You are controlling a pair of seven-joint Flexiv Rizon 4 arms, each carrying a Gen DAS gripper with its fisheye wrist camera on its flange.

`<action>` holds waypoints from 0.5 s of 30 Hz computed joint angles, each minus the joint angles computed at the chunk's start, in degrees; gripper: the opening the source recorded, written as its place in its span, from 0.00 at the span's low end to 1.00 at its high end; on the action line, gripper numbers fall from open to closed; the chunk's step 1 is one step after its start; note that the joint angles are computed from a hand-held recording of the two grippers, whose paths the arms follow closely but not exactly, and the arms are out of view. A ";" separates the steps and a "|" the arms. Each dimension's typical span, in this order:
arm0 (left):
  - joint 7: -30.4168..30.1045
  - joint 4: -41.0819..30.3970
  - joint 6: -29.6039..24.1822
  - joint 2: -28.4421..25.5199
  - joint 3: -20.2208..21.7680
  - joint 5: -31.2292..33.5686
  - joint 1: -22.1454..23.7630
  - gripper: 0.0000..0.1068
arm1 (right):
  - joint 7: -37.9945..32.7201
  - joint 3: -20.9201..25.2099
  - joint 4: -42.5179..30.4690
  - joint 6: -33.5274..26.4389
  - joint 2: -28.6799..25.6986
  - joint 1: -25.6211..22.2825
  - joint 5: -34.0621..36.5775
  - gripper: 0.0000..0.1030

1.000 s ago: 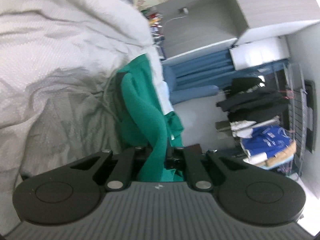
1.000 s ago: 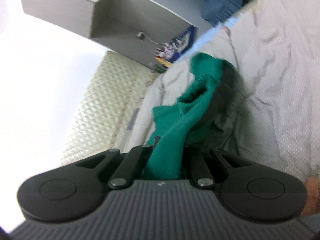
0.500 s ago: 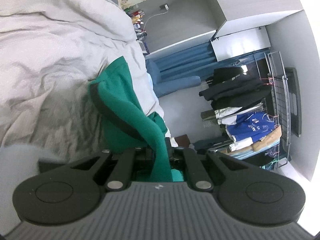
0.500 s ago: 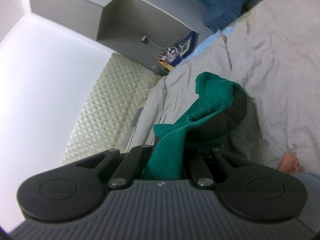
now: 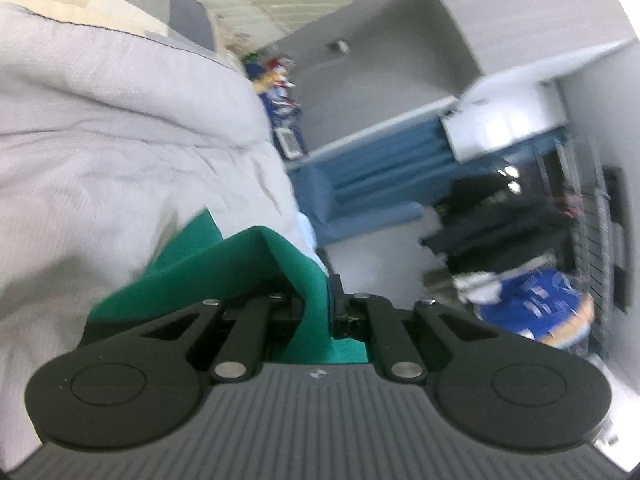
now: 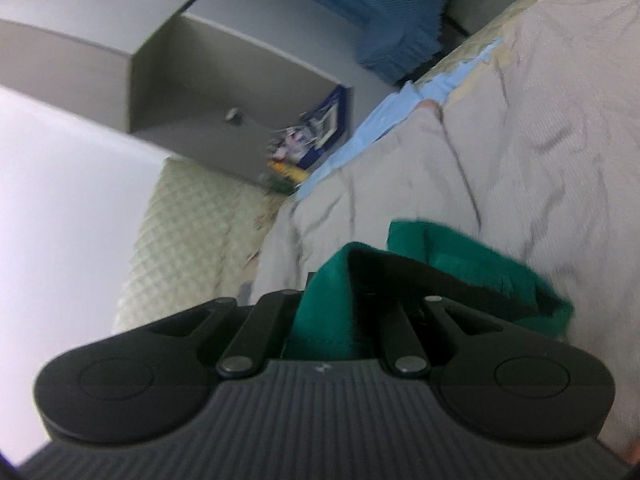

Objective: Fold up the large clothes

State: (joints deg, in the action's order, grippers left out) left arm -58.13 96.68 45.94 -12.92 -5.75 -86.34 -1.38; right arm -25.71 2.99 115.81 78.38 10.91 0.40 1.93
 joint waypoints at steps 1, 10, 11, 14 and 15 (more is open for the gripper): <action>-0.79 -2.44 1.54 -2.36 -0.64 0.85 -0.37 0.09 | 0.81 -0.40 -1.17 0.20 -2.03 -0.22 -0.28 0.11; 0.91 -20.35 14.09 -23.39 -10.50 6.15 -0.25 0.10 | 5.12 -3.14 -7.08 5.35 -18.08 -1.59 0.39 0.11; 3.73 -21.39 15.53 -25.08 -11.52 6.35 -0.27 0.10 | 4.70 -2.82 -7.02 6.95 -19.54 -2.01 1.02 0.11; 1.97 -26.05 16.43 -30.44 -11.26 14.45 -0.97 0.11 | 1.28 0.40 -8.49 7.97 -22.97 -4.91 6.20 0.11; 1.43 -27.88 15.96 -32.37 -12.19 15.40 -0.55 0.11 | -0.14 1.37 -9.00 8.12 -23.92 -5.86 7.65 0.11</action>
